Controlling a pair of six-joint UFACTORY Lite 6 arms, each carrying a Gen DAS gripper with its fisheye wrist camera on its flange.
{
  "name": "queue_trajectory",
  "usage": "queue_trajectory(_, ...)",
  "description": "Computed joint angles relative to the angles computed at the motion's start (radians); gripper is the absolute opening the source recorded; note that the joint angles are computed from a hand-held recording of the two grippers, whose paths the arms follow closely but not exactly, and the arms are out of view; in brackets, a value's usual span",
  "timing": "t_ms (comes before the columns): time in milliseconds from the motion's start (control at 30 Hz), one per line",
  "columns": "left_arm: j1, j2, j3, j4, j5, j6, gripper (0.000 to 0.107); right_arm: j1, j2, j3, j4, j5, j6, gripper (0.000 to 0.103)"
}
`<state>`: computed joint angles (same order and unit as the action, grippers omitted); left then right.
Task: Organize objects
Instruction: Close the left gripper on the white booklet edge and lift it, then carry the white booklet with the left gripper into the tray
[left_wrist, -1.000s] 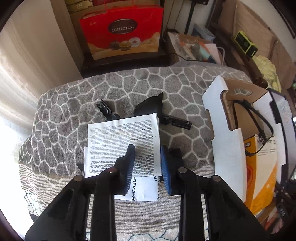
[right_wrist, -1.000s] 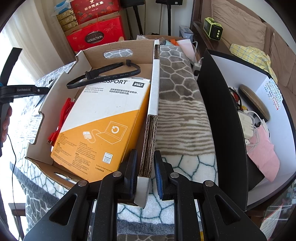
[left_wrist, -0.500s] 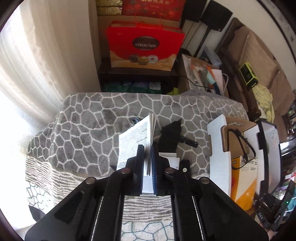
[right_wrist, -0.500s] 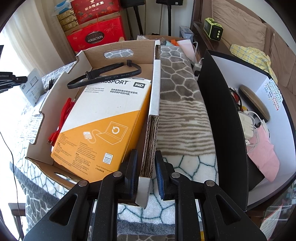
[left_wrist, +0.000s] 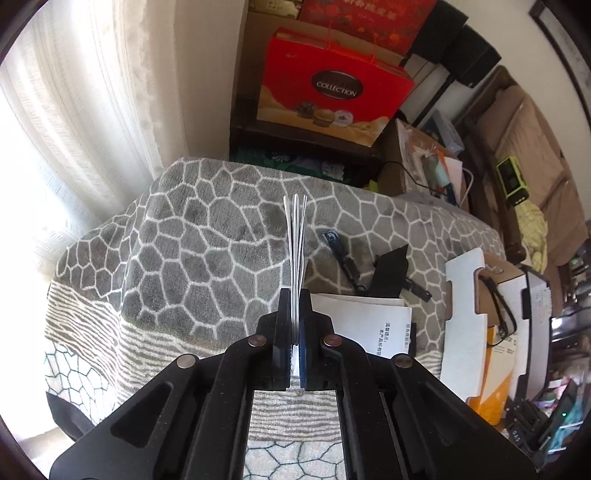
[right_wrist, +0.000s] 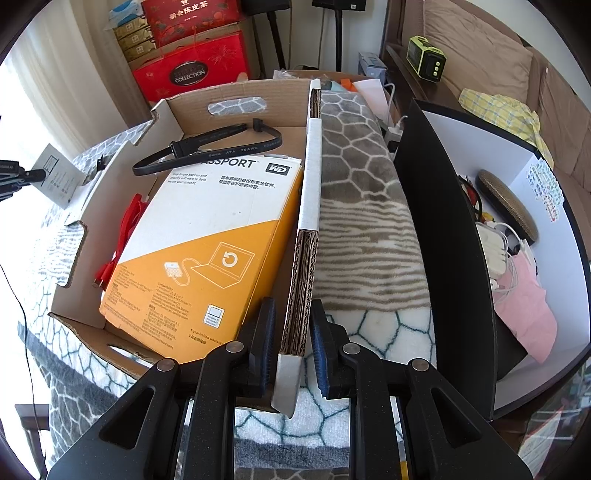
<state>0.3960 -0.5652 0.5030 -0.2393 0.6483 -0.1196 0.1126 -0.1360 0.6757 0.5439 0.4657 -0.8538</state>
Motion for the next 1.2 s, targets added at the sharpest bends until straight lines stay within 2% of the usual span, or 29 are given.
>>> queue_trajectory(167, -0.044, -0.042, 0.029, -0.011, 0.008, -0.054, 0.002, -0.001, 0.0, -0.001, 0.0, -0.001, -0.001, 0.019)
queue_trajectory(300, -0.119, -0.081, 0.063, 0.055, 0.009, -0.18, 0.002, -0.001, 0.0, -0.001, 0.002, 0.001, -0.003, 0.019)
queue_trajectory(467, -0.218, -0.129, 0.092, 0.057, 0.012, -0.266, 0.002, -0.002, 0.005, 0.002, 0.004, 0.0, -0.005, 0.019)
queue_trajectory(600, -0.325, -0.143, 0.101, -0.054, -0.003, -0.238, 0.002, -0.005, 0.01, 0.003, 0.013, 0.003, -0.011, 0.019)
queue_trajectory(800, -0.604, -0.04, 0.11, -0.059, -0.139, -0.373, 0.002, -0.01, 0.016, 0.006, 0.019, 0.006, -0.019, 0.019)
queue_trajectory(867, -0.694, 0.014, 0.123, -0.015, -0.19, -0.463, 0.002, -0.011, 0.017, 0.007, 0.021, 0.006, -0.021, 0.019)
queue_trajectory(1033, -0.83, 0.081, 0.128, 0.011, -0.298, -0.582, 0.002, -0.012, 0.016, 0.007, 0.028, 0.008, -0.028, 0.019)
queue_trajectory(1200, -0.957, 0.163, 0.123, -0.054, -0.417, -0.609, 0.002, -0.021, 0.016, 0.011, 0.047, 0.02, -0.043, 0.019)
